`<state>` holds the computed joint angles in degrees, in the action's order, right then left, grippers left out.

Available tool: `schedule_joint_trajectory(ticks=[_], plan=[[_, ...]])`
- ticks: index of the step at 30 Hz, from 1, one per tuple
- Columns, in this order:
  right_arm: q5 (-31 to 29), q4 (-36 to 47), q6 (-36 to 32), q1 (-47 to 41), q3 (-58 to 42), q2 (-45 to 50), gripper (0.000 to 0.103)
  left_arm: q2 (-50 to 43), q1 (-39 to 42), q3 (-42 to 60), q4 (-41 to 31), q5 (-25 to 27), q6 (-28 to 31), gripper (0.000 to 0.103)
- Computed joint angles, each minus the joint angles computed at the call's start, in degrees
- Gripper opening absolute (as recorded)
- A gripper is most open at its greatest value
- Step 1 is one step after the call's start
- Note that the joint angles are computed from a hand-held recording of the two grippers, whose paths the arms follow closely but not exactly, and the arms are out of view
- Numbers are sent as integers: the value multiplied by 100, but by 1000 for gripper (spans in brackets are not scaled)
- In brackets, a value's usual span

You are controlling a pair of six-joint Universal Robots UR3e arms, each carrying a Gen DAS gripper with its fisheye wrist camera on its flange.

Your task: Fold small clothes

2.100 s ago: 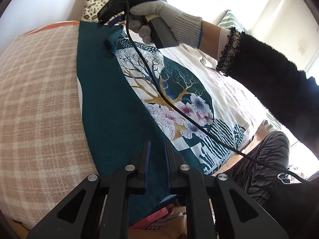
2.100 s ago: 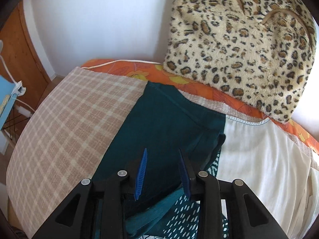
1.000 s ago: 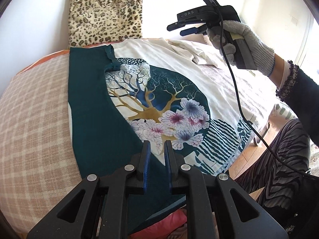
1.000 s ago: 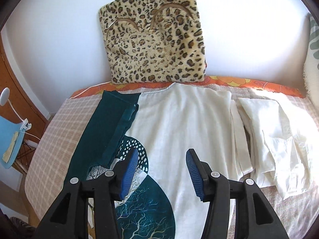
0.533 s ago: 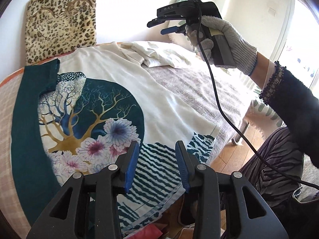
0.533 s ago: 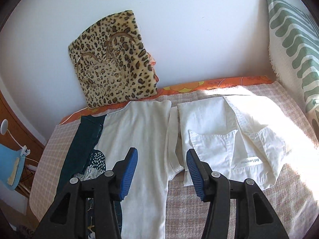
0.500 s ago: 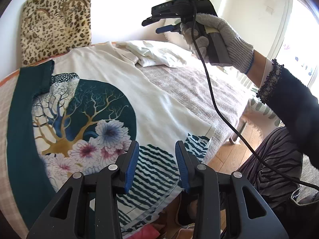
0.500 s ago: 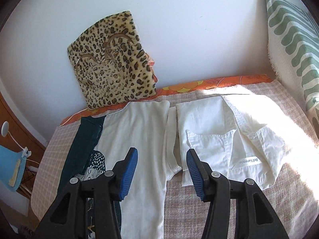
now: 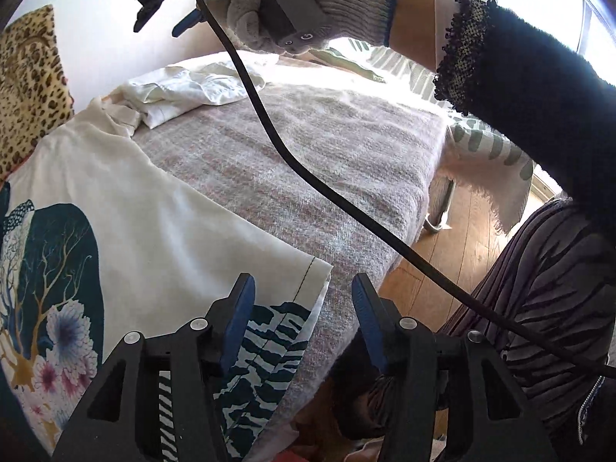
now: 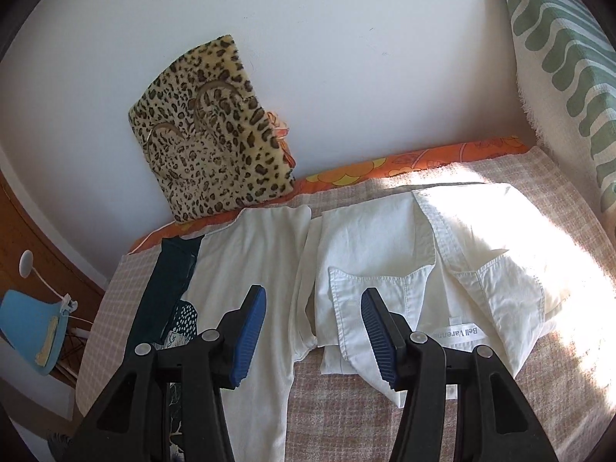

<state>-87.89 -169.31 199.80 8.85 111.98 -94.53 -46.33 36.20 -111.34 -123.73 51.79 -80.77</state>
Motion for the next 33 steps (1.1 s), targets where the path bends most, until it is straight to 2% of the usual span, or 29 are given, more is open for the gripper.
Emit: schedule_joint_trajectory(ticks=[2,6,9,10,13,14,16,18,23,29,31,33], plan=[[9,250,-163,-53,-274,105,55,-91,-504,-293,908,48,-691,51],[119,655,-530,-68,-1037,519,55,-33,-615,-558,1332,-87,-941,50],[211,998,-653,-50,-1817,1041,55,-324,-636,-572,1498,-264,-1124,20],[198,1147,-670,-24,-2134,1258,55,-475,-634,-524,1515,-293,-1210,14],[232,1739,-832,54,-3222,2002,55,-959,-510,-264,1288,-368,-1226,8],[275,2023,-866,67,-3636,2275,53,-1057,-480,-219,1246,-383,-1234,8],[521,2468,-851,32,-4256,2719,45,-1245,-488,-110,1196,-386,-1275,8],[588,2844,-792,53,-4817,3150,43,-1301,-374,-47,1035,-428,-1184,7],[-35,4122,-328,219,-6330,4170,34,-1402,-263,-6,867,-499,-1028,7],[-430,4801,-196,327,-7157,4729,29,-1553,-234,19,778,-518,-897,6],[-693,4919,-185,391,-7330,4866,10,-1616,-237,65,714,-550,-876,5],[-838,4737,-186,412,-7094,4776,2,-1728,-170,166,547,-590,-810,5]])
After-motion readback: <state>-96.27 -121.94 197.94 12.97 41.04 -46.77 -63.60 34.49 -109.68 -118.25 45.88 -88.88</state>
